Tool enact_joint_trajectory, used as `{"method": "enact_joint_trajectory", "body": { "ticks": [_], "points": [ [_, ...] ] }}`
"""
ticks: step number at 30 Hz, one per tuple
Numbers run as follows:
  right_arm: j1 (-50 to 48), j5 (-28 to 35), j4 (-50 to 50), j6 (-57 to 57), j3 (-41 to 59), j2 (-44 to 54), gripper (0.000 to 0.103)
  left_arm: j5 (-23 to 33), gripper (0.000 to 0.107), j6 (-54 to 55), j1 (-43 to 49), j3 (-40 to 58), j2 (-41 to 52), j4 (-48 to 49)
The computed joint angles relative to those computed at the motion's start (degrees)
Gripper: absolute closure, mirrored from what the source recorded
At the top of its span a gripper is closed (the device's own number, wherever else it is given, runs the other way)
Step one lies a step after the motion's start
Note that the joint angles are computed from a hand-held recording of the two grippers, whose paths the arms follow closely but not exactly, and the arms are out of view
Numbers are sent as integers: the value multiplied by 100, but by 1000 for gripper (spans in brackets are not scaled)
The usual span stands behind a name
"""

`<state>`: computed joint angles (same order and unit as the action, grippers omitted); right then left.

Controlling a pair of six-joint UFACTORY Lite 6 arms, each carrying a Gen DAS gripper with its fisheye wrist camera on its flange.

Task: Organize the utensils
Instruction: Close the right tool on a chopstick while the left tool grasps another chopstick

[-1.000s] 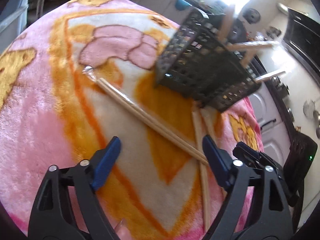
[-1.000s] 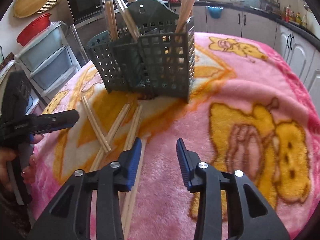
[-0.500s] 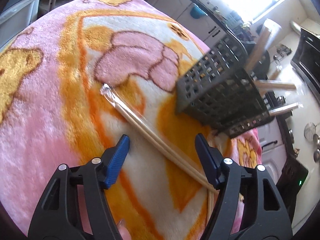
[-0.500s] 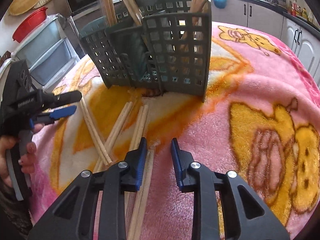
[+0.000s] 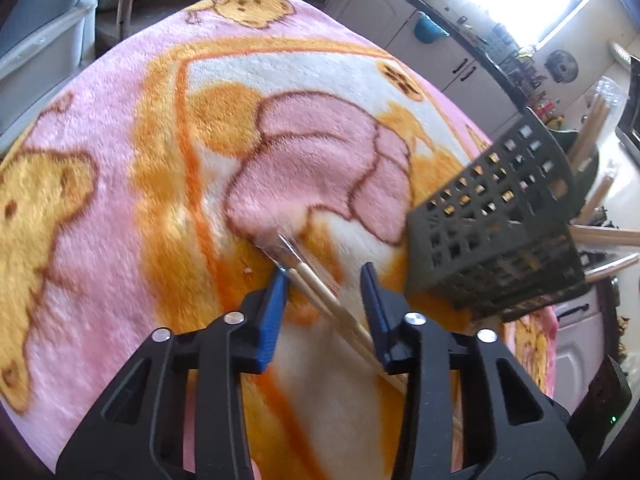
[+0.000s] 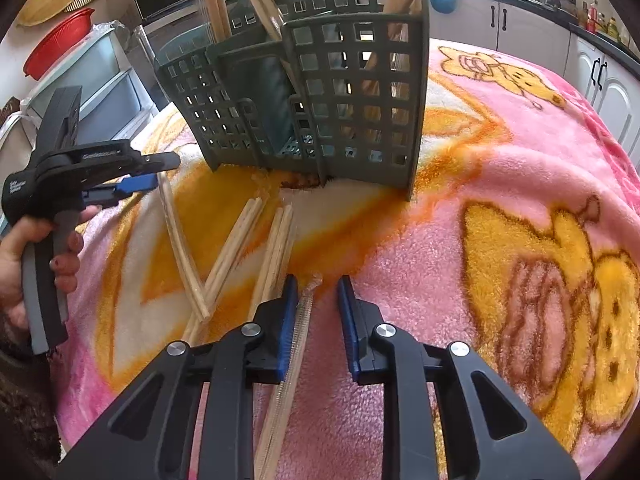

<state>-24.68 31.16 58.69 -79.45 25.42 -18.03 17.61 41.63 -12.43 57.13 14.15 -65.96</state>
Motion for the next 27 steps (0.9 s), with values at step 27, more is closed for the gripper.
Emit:
{"method": "enact_joint_trajectory", "body": {
  "ticks": [27],
  "points": [
    [-1259, 1239, -150, -346, 370, -470, 97, 306, 102, 585, 343, 102, -168, -216]
  ]
}}
